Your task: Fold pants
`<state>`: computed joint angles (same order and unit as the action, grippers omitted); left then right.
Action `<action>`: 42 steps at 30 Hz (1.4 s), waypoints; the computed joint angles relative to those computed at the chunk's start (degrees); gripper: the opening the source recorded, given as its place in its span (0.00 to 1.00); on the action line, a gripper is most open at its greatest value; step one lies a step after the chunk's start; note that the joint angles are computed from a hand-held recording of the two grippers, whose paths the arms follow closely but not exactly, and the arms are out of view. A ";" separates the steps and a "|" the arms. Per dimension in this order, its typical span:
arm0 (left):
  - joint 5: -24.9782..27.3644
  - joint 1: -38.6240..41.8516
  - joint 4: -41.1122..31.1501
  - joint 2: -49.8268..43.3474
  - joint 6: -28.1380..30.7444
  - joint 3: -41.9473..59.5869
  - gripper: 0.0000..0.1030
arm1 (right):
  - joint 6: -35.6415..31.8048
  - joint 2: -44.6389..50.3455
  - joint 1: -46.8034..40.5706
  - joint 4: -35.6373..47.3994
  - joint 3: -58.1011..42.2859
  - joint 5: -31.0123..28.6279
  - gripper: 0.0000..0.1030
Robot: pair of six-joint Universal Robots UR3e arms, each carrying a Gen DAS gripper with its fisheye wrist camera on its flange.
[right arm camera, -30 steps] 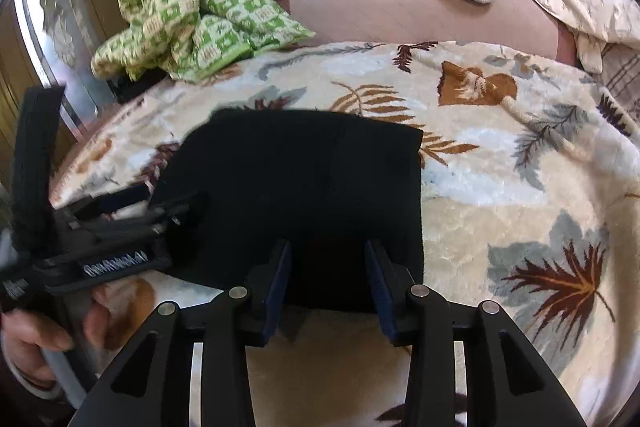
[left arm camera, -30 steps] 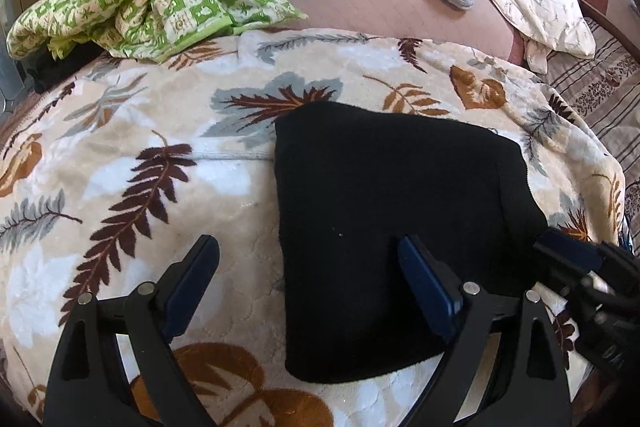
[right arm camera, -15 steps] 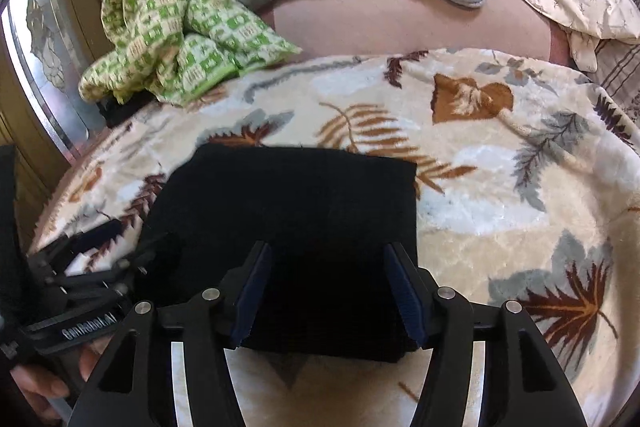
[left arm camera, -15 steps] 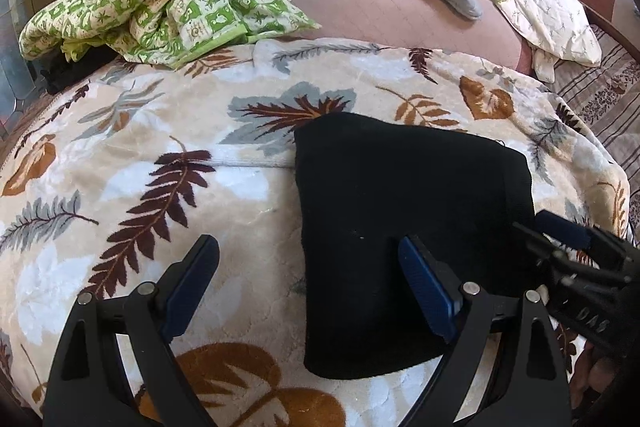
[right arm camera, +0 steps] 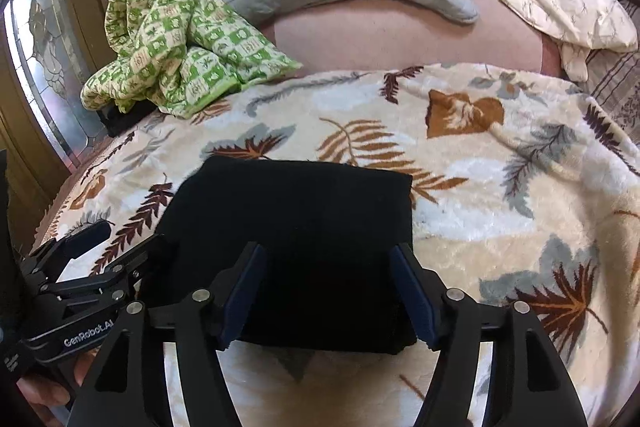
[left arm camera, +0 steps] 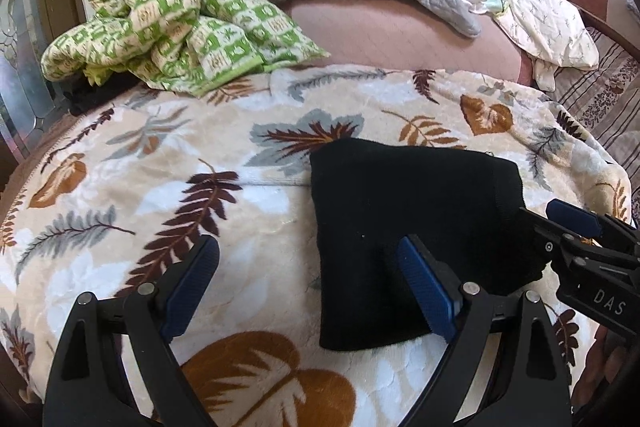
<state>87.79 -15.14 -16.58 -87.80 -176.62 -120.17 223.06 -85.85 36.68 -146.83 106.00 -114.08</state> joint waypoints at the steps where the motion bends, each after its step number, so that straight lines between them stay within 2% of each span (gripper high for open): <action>1: 0.02 0.08 0.00 0.51 -0.08 -0.18 0.90 | 0.33 0.00 0.40 0.38 -0.39 -0.36 0.68; 11: -1.43 1.78 -2.71 9.44 0.20 -4.02 0.90 | 2.71 0.71 7.21 4.65 -5.63 -8.03 0.71; 15: -1.56 2.56 -3.23 13.16 0.47 -6.22 0.90 | 3.38 1.32 10.93 6.37 -7.84 -12.42 0.83; 16: -1.64 2.71 -3.50 13.83 0.41 -6.55 0.90 | 3.62 1.29 11.76 6.13 -7.85 -13.17 0.84; 30: -4.33 6.37 -8.54 24.85 1.69 -10.47 0.90 | 10.46 0.60 16.44 12.74 -10.22 -14.62 0.84; 42: -5.18 7.18 -10.47 27.60 1.93 -11.16 0.90 | 12.07 -0.28 17.73 15.06 -10.59 -15.41 0.84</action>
<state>82.62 -7.97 -27.05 -60.20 -174.69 -131.33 235.13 -86.14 54.41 -131.78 95.41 -129.49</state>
